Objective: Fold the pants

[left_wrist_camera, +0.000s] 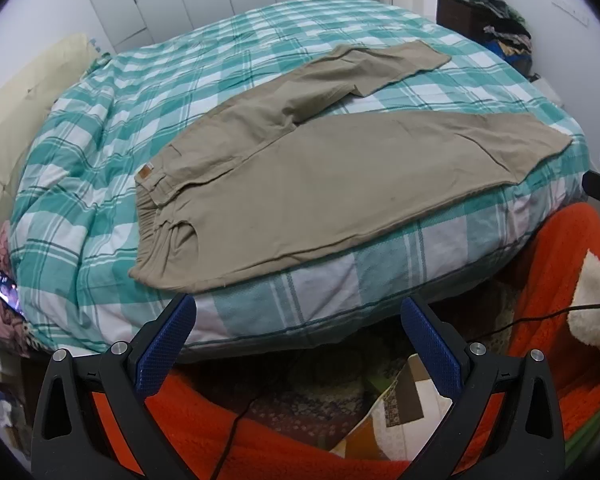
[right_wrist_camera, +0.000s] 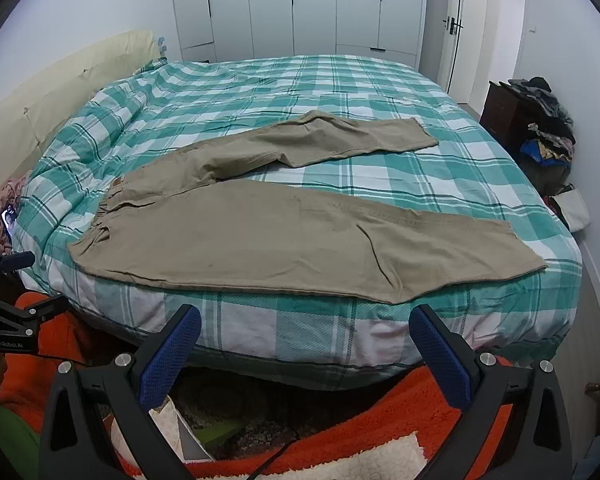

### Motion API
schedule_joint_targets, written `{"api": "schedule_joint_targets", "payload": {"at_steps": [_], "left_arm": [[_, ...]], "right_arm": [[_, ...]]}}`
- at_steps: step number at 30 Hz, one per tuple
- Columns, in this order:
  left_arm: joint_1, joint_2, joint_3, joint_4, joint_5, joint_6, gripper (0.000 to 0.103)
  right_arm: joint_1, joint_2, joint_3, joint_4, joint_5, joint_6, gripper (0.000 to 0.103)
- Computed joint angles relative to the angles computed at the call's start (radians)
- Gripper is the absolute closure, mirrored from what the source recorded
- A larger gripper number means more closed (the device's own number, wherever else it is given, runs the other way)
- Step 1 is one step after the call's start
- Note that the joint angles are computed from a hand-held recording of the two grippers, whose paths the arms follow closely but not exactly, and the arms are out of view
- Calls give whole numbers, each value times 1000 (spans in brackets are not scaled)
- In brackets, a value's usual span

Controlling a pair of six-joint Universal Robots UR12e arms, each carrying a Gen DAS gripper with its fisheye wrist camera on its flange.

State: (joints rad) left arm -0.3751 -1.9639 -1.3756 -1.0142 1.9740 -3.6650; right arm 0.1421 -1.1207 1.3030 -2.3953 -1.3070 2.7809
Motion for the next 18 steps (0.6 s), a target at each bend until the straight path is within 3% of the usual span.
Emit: {"api": "schedule_joint_targets", "payload": {"at_steps": [14,18], "left_arm": [[0,-5,3,-11,1,9,1],[17,34,-54,160,-21,60,1]], "right_arm": [[1,-1,5,-9,-11,1,0],[1,-1,4,-22,-14,-16,0]]}}
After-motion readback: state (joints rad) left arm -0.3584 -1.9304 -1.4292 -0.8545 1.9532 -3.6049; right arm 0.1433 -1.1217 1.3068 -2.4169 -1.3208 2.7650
